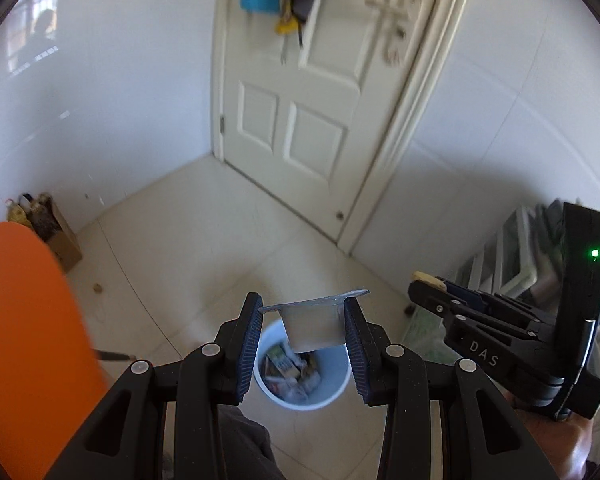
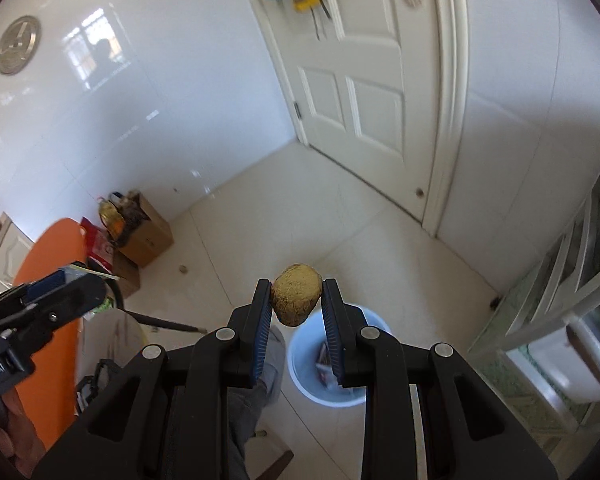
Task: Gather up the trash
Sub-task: 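Carry the white cup and brown lump over the blue bucket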
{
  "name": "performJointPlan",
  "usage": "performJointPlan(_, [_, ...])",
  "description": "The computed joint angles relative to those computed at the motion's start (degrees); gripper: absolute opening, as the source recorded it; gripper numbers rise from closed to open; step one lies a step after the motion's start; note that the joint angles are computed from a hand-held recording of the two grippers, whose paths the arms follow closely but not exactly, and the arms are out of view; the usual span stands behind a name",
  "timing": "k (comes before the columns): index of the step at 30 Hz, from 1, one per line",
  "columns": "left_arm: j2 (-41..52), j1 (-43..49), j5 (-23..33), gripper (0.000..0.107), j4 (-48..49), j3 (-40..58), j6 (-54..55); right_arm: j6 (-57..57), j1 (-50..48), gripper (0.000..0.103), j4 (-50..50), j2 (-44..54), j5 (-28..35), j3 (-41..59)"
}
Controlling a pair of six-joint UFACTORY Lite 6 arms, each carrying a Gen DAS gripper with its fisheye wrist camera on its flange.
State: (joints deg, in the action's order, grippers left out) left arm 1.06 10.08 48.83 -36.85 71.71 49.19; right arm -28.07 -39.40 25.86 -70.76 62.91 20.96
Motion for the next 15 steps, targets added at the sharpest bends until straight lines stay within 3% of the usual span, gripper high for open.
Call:
performJointPlan(4, [6.7, -3.8, -1.8, 0.036, 3.5, 1.6, -3.1, -4.6, -1.0, 0.025, 1.5, 8.1, -8.0, -4.9])
performJointPlan(13, [26.8, -9.3, 1.1, 0.039, 11.2, 18.9, -13.2, -15.7, 0.2, 0.027, 9.6, 31.6, -26.5, -8.0])
performJointPlan(15, [31.3, -11.0, 2.7, 0.062, 14.0, 24.2, -16.5, -18.7, -1.1, 0.033, 11.7, 35.3, -28.3, -8.1])
